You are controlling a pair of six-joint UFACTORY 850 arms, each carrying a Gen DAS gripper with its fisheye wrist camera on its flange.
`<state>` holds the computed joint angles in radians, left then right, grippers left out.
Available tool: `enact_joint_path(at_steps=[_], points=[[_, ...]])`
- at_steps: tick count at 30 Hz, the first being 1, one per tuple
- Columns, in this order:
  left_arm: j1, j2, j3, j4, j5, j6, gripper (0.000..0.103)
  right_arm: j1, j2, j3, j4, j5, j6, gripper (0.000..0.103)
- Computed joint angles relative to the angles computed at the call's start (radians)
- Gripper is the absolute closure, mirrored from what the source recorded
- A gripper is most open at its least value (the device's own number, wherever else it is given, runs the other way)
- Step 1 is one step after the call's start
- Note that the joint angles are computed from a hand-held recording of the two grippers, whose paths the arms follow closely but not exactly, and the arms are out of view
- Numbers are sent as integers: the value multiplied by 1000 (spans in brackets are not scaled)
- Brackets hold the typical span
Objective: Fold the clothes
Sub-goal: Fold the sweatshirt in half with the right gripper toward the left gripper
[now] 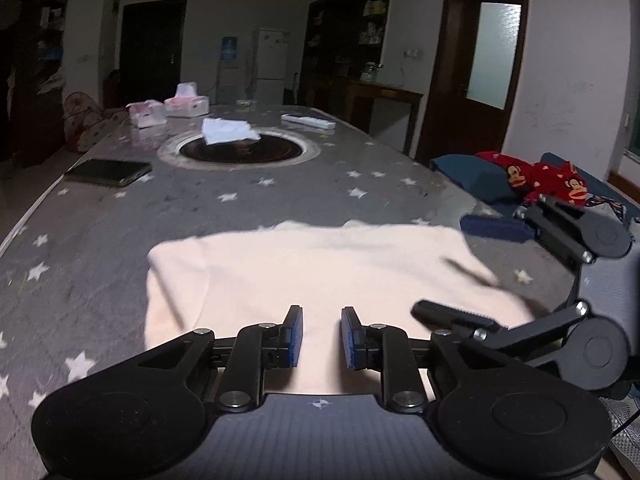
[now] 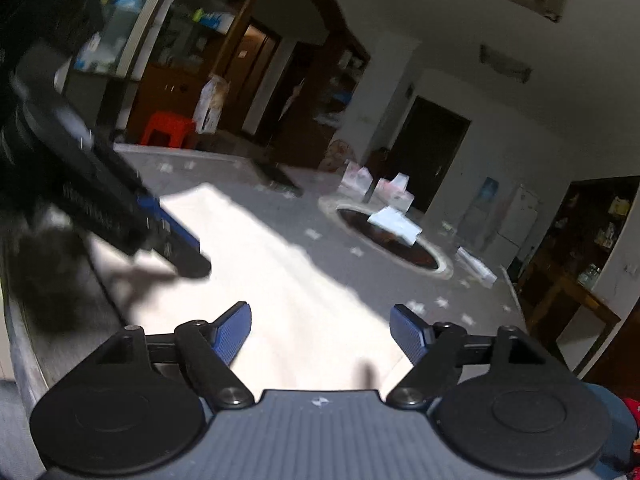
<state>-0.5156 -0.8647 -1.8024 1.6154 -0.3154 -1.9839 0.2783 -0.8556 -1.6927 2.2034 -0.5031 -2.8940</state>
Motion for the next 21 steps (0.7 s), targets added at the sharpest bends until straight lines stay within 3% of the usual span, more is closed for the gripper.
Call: enact_joint_path(at_steps=[6, 10, 16, 21], points=[[7, 22, 27, 76, -8, -87, 78, -12, 28, 30, 8, -6, 7, 23], [23, 2, -2, -26, -21, -25, 74, -12, 24, 26, -24, 22, 40, 22], [29, 27, 33, 11, -32, -71, 72, -28, 44, 47, -60, 9, 103, 21], [37, 9, 4, -81, -33, 17, 72, -34, 40, 50, -51, 31, 130, 20]])
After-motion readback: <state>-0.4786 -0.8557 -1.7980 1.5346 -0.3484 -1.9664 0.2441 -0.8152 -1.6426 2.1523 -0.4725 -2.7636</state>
